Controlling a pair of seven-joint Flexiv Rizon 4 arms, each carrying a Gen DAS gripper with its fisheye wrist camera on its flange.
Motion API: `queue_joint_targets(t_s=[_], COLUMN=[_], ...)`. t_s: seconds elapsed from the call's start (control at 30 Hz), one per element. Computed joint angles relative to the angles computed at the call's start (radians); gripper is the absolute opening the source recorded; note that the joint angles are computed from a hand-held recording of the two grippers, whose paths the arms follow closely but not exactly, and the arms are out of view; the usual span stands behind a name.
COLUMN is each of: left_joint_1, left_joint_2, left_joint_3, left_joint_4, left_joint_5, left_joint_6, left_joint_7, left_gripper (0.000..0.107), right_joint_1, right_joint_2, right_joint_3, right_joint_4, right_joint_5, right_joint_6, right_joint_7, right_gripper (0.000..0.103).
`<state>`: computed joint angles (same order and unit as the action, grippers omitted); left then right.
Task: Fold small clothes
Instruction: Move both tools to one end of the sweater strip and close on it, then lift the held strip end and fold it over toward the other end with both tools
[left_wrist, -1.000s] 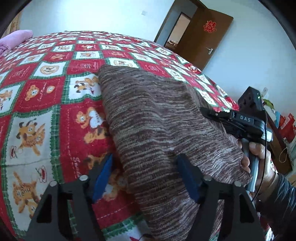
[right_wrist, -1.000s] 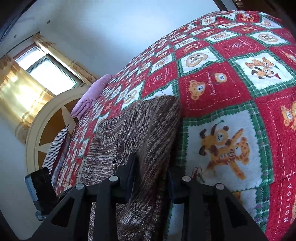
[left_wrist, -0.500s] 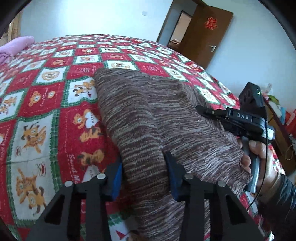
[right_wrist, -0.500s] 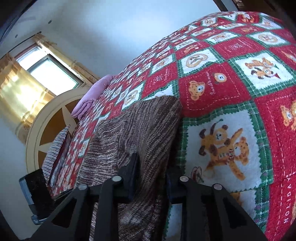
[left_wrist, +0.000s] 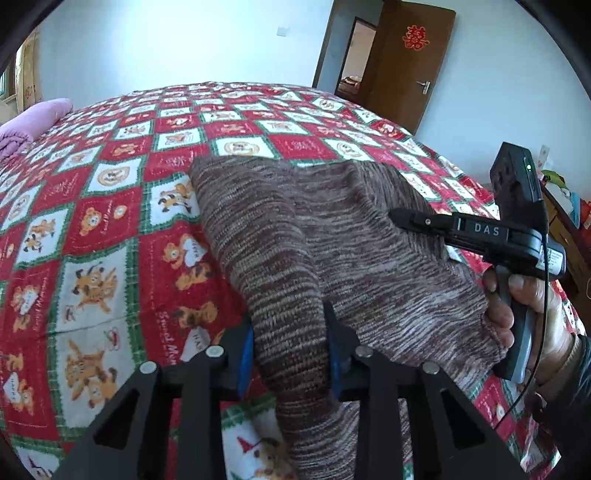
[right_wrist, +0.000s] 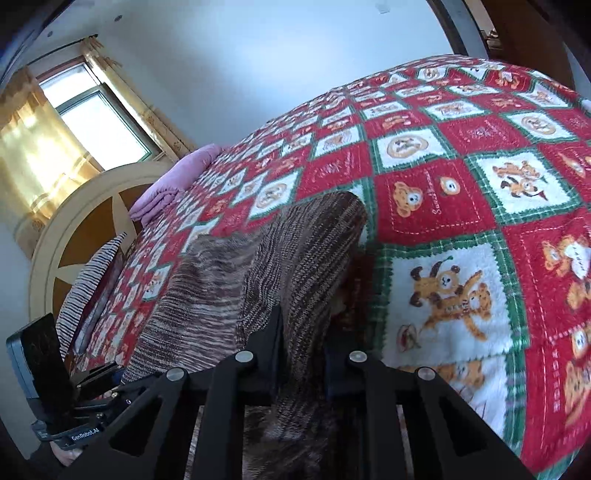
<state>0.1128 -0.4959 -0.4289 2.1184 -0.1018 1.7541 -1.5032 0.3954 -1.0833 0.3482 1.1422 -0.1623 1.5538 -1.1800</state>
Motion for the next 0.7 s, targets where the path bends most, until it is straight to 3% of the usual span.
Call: queue_joint_targets(t_s=[0.3, 0.4, 0.57, 0.7], left_joint_1=[0.113, 0.126, 0.219, 0.338], left_joint_2=[0.074, 0.105, 0.143, 0.172], left_joint_3=[-0.105, -0.106, -0.185, -0.283], left_joint_4=[0.089, 0.117, 0.174, 0.231], left_joint_5=[0.052, 0.073, 0.09, 0.133], left_joint_6=[0.041, 0.047, 0.036, 0.069], left_joint_7=[-0.02, -0.034, -0.062, -0.101], left_gripper=[0.031, 0.031, 0.031, 0.031], right_joint_1=[0.019, 0.036, 0.058, 0.062], right_joint_2=[0.058, 0.075, 0.087, 0.091], right_joint_3=[0.001, -0.008, -0.013, 0.005], right_joint_4=[0.08, 0.107, 0.135, 0.154], right_joint_5=[-0.004, -0.015, -0.028, -0.044], right_joint_6=[0.051, 0.054, 0.071, 0.089], right_joint_7=[0.018, 0.031, 0.052, 0.059], right_gripper=[0.017, 0.017, 0.017, 0.017])
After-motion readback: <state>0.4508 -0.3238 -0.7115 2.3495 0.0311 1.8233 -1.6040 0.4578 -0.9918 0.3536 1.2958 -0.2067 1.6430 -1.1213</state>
